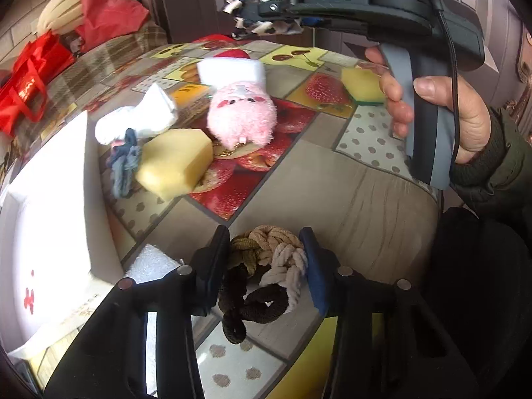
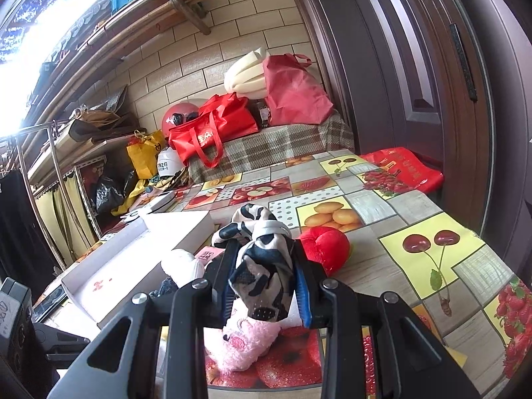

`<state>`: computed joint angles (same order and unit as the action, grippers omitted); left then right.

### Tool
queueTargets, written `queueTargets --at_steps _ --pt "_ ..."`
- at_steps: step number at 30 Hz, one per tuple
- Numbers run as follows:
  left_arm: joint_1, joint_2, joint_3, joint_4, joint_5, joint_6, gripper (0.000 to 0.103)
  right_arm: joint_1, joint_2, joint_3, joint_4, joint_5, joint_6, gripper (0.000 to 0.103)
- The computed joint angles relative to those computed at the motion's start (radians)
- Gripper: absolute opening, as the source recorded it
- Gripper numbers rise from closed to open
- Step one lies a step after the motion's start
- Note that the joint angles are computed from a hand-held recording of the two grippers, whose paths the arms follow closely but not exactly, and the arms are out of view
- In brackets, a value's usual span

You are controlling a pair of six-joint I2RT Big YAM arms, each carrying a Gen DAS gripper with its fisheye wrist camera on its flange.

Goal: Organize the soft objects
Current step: 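Grasp the braided rope knot with the left tool and lift it, then carry the rope knot over the white box with the left tool while the right carries the scrunchie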

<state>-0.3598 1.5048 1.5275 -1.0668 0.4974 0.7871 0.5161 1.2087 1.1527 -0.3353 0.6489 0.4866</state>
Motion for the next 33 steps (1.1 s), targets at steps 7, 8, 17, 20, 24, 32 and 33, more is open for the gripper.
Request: queueTargets --at_steps 7,8,17,20,24,32,33 --pt "0.038 -0.052 -0.056 0.071 0.092 -0.036 0.029 -0.001 0.005 0.001 0.012 0.018 -0.015 0.031" --pt "0.043 -0.055 -0.060 0.078 0.095 -0.041 0.029 0.001 0.006 0.000 0.013 0.023 -0.018 0.031" --pt "0.019 -0.062 -0.077 0.073 -0.006 0.008 0.047 0.008 0.011 0.005 0.003 0.033 -0.027 0.031" --pt "0.022 -0.062 -0.073 0.065 -0.014 0.011 0.058 0.002 0.006 0.000 0.008 0.020 -0.020 0.031" --pt "0.030 -0.052 -0.054 0.031 -0.016 0.021 0.063 -0.004 0.001 -0.004 0.004 0.006 -0.003 0.031" --pt "0.034 0.014 0.029 -0.119 0.021 0.058 0.063 -0.004 -0.003 -0.006 0.002 0.006 0.005 0.031" --pt "0.035 0.026 0.042 -0.140 0.030 0.058 0.060 -0.005 -0.002 -0.006 0.004 0.006 0.005 0.031"
